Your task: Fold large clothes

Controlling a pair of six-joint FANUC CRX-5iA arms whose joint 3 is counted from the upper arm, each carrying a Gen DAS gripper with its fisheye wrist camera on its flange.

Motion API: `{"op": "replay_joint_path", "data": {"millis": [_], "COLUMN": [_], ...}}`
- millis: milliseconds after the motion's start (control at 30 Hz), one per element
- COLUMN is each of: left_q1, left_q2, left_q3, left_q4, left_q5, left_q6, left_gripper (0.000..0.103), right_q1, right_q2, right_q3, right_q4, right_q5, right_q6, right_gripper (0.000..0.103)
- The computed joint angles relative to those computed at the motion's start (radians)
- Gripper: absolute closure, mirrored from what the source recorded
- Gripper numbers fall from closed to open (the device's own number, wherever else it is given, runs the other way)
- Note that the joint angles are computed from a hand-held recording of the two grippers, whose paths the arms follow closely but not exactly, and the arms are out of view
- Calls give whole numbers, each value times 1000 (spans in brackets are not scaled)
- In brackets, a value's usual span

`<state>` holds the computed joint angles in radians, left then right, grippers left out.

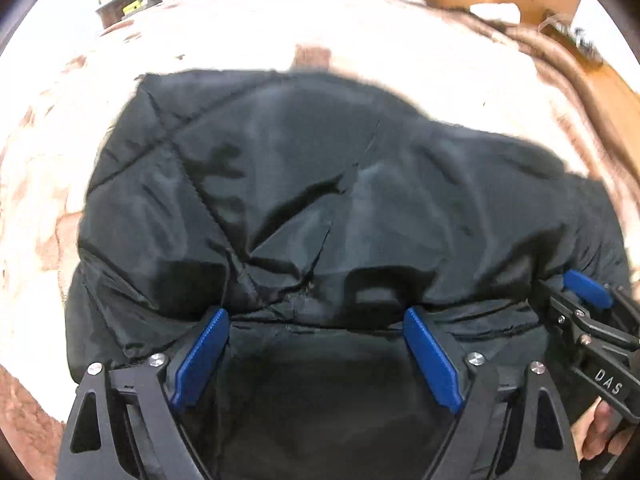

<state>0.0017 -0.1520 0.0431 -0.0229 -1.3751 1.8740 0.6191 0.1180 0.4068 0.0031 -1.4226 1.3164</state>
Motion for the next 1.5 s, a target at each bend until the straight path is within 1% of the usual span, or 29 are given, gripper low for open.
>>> {"op": "replay_joint_path", "data": {"millis": [33, 100, 200, 267, 333, 367, 467, 567, 667, 800, 933, 1000, 1067, 1133, 1267, 1333, 1400, 1500], "left_q1": [8, 12, 7, 27, 61, 59, 50, 63, 64, 80, 73, 71, 78, 106, 185, 203, 228, 291], "left_q2": [-3, -7, 16, 54, 84, 98, 129, 146, 147, 157, 171, 153, 124, 87, 2, -33, -80, -142], "left_q3": [11, 41, 99, 133, 132, 136, 149, 125, 106, 87, 118, 128, 123, 98, 31, 25, 10, -38], "left_q4": [4, -23, -90, -94, -55, -51, -63, -27, -25, 4, -5, -6, 10, 60, 160, 146, 122, 137], "left_q5": [-2, 8, -7, -30, -47, -52, -75, -87, -78, -65, -91, -92, -85, -74, -61, -75, -83, -85], "left_q6": [4, 13, 24, -1, -25, -27, -37, -9, -32, -27, -23, -23, -50, -86, -132, -155, -181, -220], "left_gripper": [17, 17, 17, 17, 17, 17, 17, 16, 16, 15, 15, 16, 16, 16, 16, 16, 16, 16], "right_q1": [-7, -11, 9, 27, 34, 37, 37, 38, 34, 26, 32, 34, 23, 12, -4, -18, -52, -98], "right_q2": [-7, -23, 4, 30, 70, 92, 127, 177, 206, 226, 219, 189, 163, 125, 39, 8, -24, -63], "right_q3": [13, 23, 61, 71, 93, 108, 124, 161, 193, 213, 213, 197, 204, 191, 140, 118, 104, 74], "right_q4": [-17, -40, -21, 7, 21, 26, 27, 30, 26, 12, 19, 22, -2, -19, -6, -1, -24, -30], "right_q5": [14, 60, 68, 64, 31, 6, -28, -88, -138, -163, -166, -133, -126, -101, -63, -57, -56, -57], "right_q6": [-11, -27, -36, -41, -47, -39, -28, -20, -9, -6, 1, 22, 49, 71, 111, 117, 129, 125], "right_gripper": [34, 34, 34, 34, 34, 34, 33, 32, 31, 30, 30, 30, 30, 30, 30, 30, 30, 30]}}
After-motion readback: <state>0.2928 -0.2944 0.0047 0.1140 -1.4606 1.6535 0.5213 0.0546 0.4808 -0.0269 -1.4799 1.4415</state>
